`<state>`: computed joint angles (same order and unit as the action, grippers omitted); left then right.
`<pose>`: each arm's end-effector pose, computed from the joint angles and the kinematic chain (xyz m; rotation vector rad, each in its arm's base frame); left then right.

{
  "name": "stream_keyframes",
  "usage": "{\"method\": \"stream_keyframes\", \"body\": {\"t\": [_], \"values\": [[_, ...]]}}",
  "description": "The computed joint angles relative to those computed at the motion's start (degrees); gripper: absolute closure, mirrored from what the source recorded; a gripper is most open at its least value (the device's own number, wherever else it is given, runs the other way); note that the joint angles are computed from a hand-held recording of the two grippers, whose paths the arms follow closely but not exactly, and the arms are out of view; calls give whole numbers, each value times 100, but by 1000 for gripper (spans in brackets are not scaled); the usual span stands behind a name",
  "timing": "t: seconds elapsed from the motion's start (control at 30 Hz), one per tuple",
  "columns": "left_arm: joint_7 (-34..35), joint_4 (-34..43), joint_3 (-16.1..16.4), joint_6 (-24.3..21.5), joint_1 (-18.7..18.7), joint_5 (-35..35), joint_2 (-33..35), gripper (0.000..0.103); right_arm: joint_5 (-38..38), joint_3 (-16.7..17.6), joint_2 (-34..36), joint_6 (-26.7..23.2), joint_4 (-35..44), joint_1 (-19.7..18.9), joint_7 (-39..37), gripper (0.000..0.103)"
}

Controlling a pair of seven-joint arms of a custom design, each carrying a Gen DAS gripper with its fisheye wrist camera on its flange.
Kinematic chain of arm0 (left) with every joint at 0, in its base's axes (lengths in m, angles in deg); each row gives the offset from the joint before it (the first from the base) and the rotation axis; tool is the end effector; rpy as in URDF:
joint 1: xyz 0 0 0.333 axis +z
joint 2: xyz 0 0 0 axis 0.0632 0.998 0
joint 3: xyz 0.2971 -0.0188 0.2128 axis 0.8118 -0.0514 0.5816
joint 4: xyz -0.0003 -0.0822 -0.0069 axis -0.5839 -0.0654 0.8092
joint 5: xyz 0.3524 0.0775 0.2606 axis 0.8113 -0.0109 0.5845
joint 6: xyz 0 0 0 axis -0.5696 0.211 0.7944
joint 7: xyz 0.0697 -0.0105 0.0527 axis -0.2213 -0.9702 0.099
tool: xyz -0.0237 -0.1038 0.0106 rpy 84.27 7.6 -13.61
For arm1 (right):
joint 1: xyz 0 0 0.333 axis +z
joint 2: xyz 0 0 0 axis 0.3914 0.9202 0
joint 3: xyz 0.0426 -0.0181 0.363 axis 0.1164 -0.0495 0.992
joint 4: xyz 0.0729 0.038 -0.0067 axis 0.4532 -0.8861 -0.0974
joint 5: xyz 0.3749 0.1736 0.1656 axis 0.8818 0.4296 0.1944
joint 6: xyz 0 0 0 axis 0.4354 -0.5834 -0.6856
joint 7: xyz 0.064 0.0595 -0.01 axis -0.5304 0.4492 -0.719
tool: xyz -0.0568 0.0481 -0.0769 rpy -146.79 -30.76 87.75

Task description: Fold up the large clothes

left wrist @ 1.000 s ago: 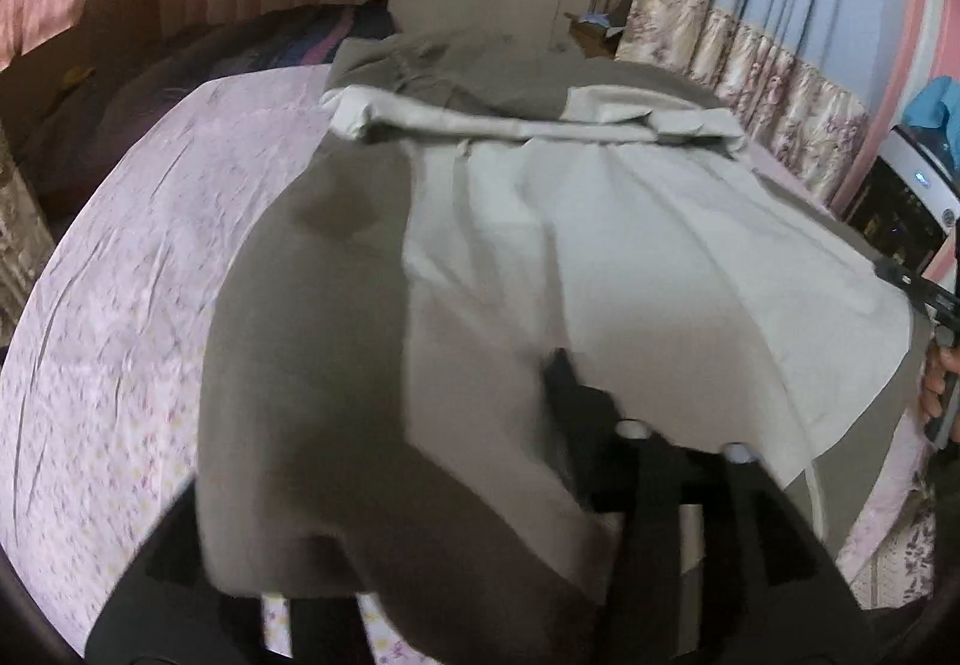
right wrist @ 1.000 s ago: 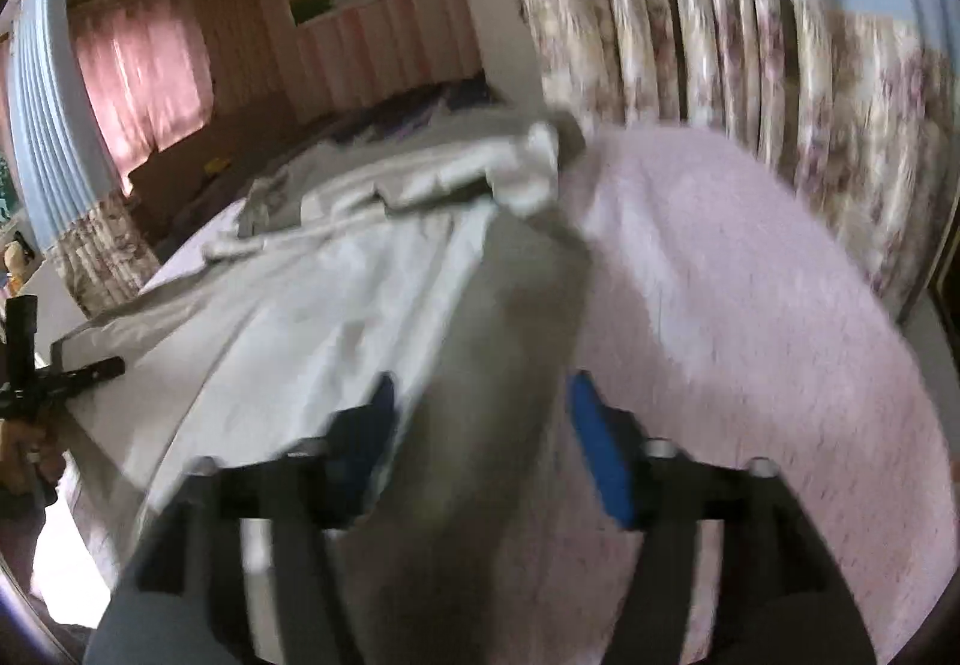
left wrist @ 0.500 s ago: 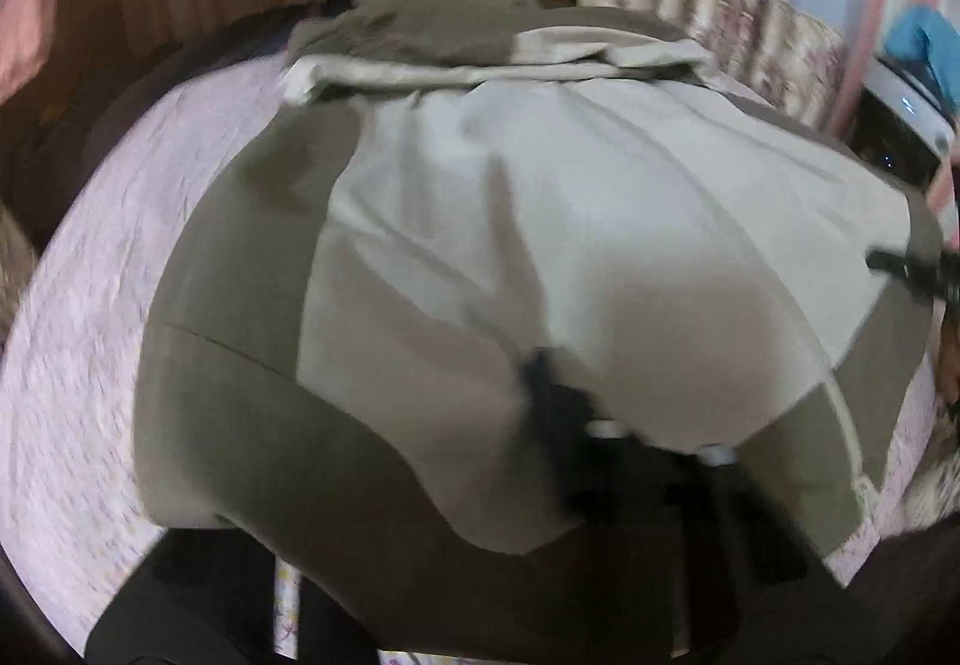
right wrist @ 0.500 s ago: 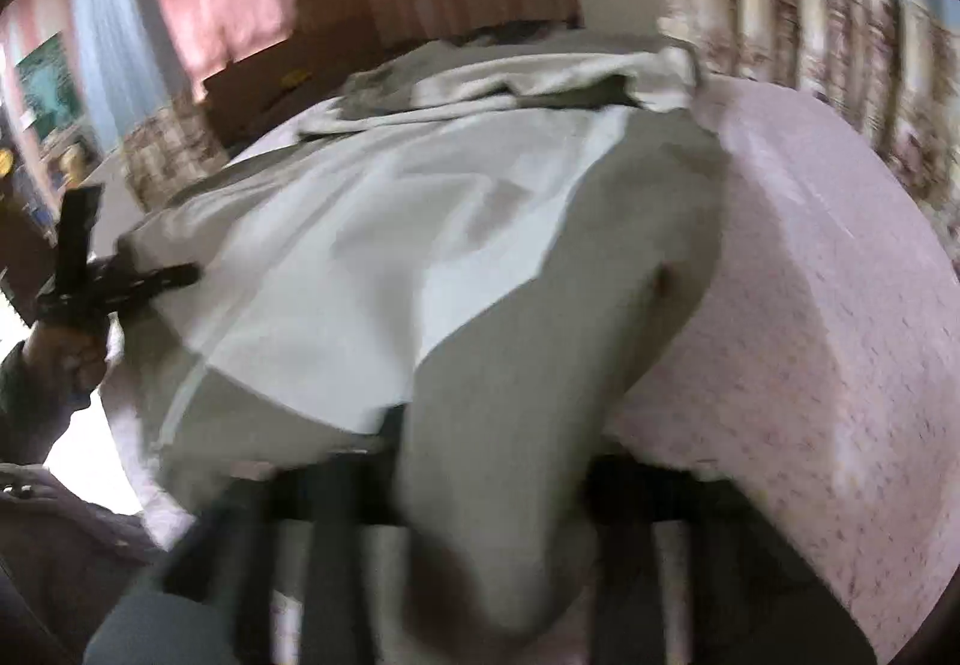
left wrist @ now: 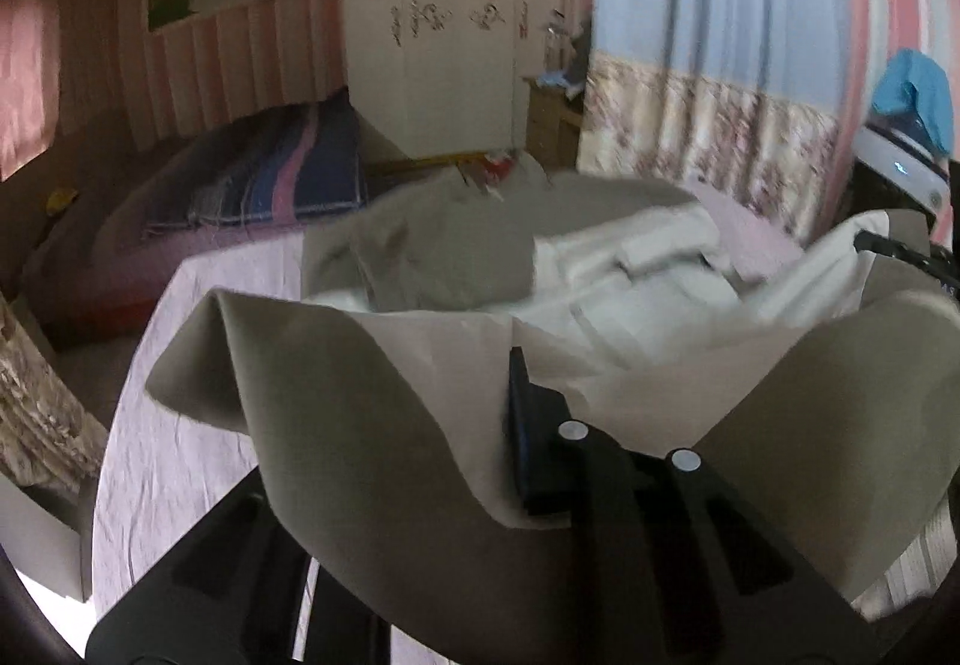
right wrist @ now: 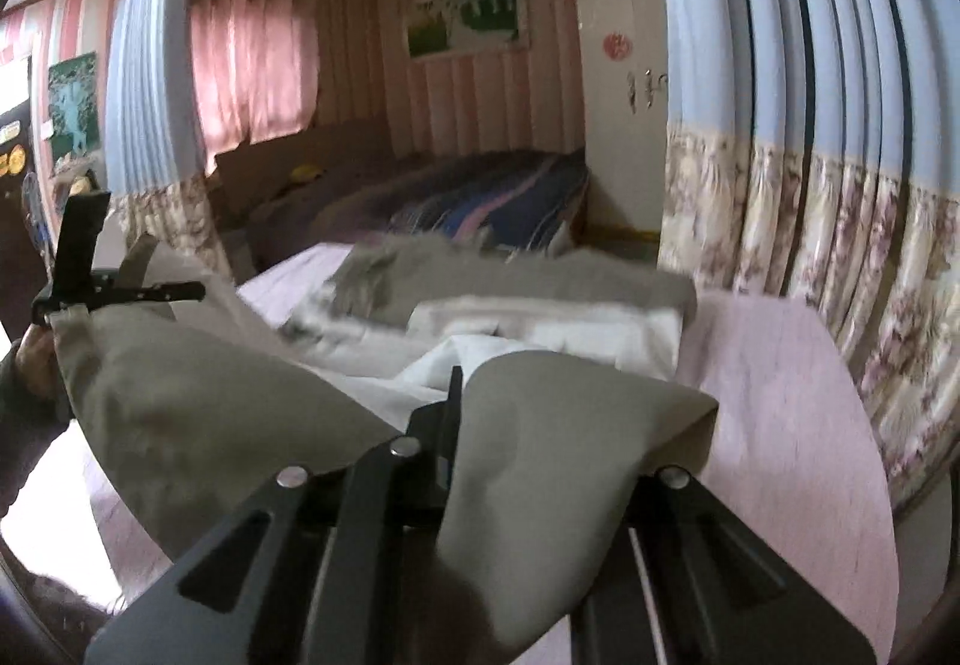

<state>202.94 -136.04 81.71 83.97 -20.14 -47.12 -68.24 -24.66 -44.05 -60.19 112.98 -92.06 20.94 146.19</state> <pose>0.5036 -0.1865 0.5250 -1.0934 2.2355 -1.1772 0.3258 0.0087 0.5557 -1.3914 1.6061 -0.8939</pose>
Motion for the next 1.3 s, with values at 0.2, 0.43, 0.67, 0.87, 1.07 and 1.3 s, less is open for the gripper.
{"method": "stream_keyframes", "body": {"t": [0.2,0.43,0.67,0.87,1.07,1.3], "values": [[-1358,1574,-389,-214,501,1114,1346,86,84,-871,1985,358,1479,278,-439,93],[-3969,3918,-301,-981,601,3398,3299,83,1293,-2820,3967,-195,3322,1900,-1466,92],[-5403,5797,-104,-1969,506,4744,5062,80,3100,-2793,5662,-1241,4475,1547,-2401,77],[-5519,5994,-581,-2184,846,5134,5206,58,3200,-2404,5595,-1755,4595,1072,-2350,50],[-4899,5169,-1753,-1776,1991,4393,4330,3,4224,-2078,4764,-2451,4549,578,-3093,19],[-4405,3996,-1770,-1131,2373,4029,3344,3,5804,-2067,3613,-2748,3769,251,-4193,3]]}}
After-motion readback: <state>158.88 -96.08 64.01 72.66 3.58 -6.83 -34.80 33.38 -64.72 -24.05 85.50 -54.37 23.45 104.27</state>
